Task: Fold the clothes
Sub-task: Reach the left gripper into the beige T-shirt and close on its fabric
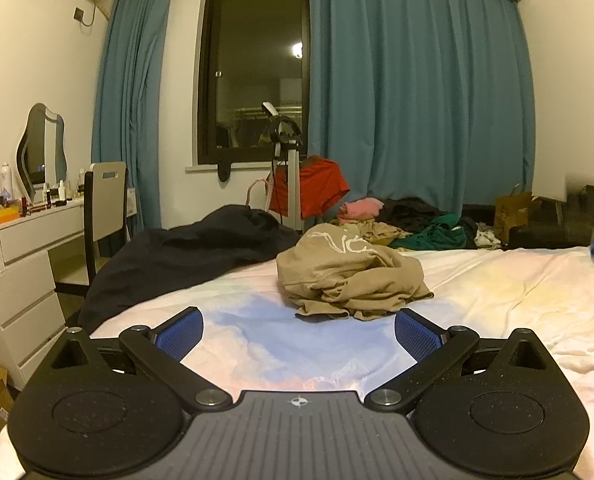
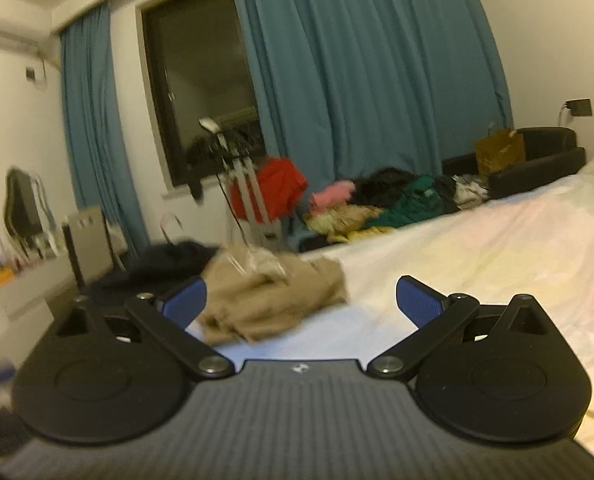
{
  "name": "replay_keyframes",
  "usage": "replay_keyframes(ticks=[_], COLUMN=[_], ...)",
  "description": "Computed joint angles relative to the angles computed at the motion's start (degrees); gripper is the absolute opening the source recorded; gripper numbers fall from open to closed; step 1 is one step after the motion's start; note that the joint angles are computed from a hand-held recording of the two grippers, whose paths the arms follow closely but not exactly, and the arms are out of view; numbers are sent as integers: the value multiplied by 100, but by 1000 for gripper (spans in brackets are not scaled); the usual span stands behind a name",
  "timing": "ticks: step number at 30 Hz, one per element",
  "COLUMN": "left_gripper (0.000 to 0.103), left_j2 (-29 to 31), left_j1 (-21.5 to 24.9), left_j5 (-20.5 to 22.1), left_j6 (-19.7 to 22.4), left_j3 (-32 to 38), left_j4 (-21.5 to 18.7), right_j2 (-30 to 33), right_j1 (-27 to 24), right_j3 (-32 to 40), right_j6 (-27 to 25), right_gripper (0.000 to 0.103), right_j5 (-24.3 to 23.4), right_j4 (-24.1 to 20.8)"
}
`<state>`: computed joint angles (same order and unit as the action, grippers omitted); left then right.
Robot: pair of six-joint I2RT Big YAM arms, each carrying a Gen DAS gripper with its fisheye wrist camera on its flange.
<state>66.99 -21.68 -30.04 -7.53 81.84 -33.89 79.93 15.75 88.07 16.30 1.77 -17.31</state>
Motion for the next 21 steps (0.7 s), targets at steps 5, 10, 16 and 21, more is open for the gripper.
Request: replay_keyframes(ticks=[5, 10, 16, 21], left_gripper=[103, 103, 103, 103], left_j2=[29, 199, 1067, 2342], left_j1=[-54, -14, 261, 631], left_j5=[-130, -80, 349, 479], left_j6=[202, 272, 502, 1014], left_j3=[-93, -7, 831, 2176], left_j4=[108, 105, -128, -169], right_j2=[231, 209, 220, 309], right_j1=[-101, -340, -702, -832], right_j3=[539, 273, 36, 25], right_j6=[-113, -539, -123, 123], right_gripper=[103, 103, 103, 103], right_j5=[-369, -381, -589, -645], right_j4=[-9, 96, -62, -105])
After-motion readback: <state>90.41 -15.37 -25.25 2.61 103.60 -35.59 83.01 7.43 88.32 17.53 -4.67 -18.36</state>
